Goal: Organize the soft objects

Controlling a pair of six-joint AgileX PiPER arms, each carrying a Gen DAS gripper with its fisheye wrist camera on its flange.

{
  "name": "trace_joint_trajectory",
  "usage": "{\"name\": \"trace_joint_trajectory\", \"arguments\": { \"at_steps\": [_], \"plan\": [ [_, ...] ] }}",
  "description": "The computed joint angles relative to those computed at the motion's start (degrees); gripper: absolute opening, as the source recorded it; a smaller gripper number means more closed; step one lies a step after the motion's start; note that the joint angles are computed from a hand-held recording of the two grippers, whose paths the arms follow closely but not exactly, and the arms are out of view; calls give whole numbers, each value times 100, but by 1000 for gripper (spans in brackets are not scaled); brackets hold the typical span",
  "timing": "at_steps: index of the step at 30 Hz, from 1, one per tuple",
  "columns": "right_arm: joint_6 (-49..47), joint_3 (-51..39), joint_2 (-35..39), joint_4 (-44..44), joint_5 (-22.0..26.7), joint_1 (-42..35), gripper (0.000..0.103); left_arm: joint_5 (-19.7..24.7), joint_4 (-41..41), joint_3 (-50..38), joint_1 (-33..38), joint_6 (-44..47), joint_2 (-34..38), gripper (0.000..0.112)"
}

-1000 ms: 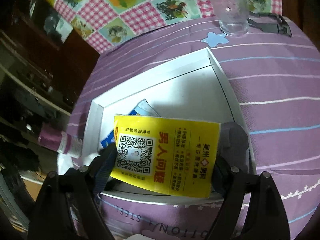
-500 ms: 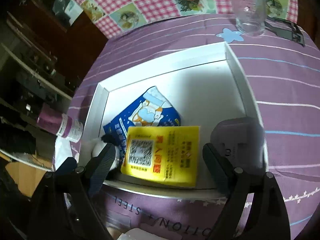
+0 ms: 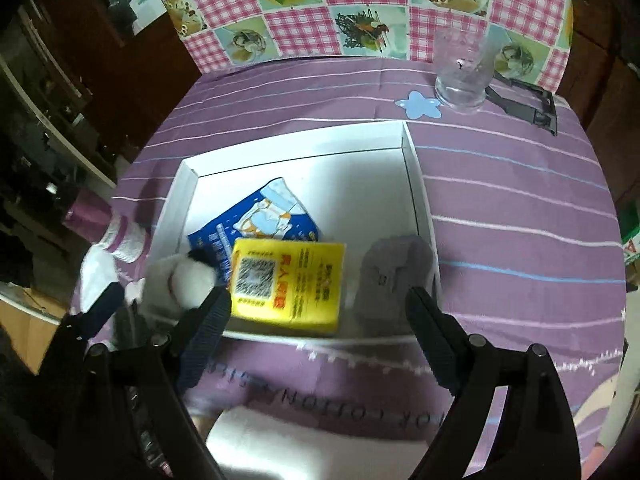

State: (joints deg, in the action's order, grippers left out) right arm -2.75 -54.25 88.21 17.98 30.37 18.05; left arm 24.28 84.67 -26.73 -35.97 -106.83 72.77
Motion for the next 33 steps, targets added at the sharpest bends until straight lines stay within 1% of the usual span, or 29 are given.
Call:
{"name": "trace_joint_trajectory", "arguments": {
  "at_steps": [2,5,6,9,11,14,18,20,22,24,25,26,27,28,30,31,32,33],
  "plan": [
    [-325,58,-178,416,183,-124,89,164,-147,-9,-117,104,-52,76],
    [-354,20,-312,735,710,-300,88,323,-328,-9,-263,234,-148,76],
    [-352,21,-331,821,818,-345,83,329,-388,-6,-276,281,-186,76],
    [-646,70,-362,1180,1090,-493,74,429,-671,-62,-339,500,-201,76],
    [-732,125,-429,1263,1123,-507,72,494,-750,-71,-367,532,-219,76],
    [-820,228,-655,1310,1029,-474,71,518,-1094,-89,-306,767,-292,76],
    [-1166,330,-990,1566,1070,-499,71,528,-1487,25,-294,992,-599,76],
    [-969,372,-1137,1387,975,-425,71,673,-1662,90,-382,1009,-737,76],
    [-419,406,-1239,869,753,-220,71,821,-1749,199,-502,941,-914,76],
    [213,537,-1376,268,378,41,71,996,-1859,325,-681,887,-1119,76],
    [345,687,-1506,137,115,111,71,1100,-1940,400,-787,914,-1255,76],
    [438,907,-1695,72,-244,204,71,1179,-1989,452,-866,929,-1350,76],
    [324,1197,-1912,184,-669,266,71,1271,-2054,509,-948,966,-1463,76],
    [-20,1551,-2166,476,-1165,331,71,1410,-2125,587,-1080,987,-1616,76],
    [-1166,2315,-2759,1432,-2200,614,71,1648,-2237,728,-1334,1005,-1899,76],
    [-1739,2540,-2916,1922,-2530,761,71,1710,-2278,779,-1416,1014,-1999,76],
    [-2312,2719,-3093,2392,-2632,842,71,1823,-2322,844,-1581,984,-2120,76],
    [-2884,2825,-3232,2853,-2508,802,71,1996,-2328,918,-1828,874,-2230,76]
  ]
}}
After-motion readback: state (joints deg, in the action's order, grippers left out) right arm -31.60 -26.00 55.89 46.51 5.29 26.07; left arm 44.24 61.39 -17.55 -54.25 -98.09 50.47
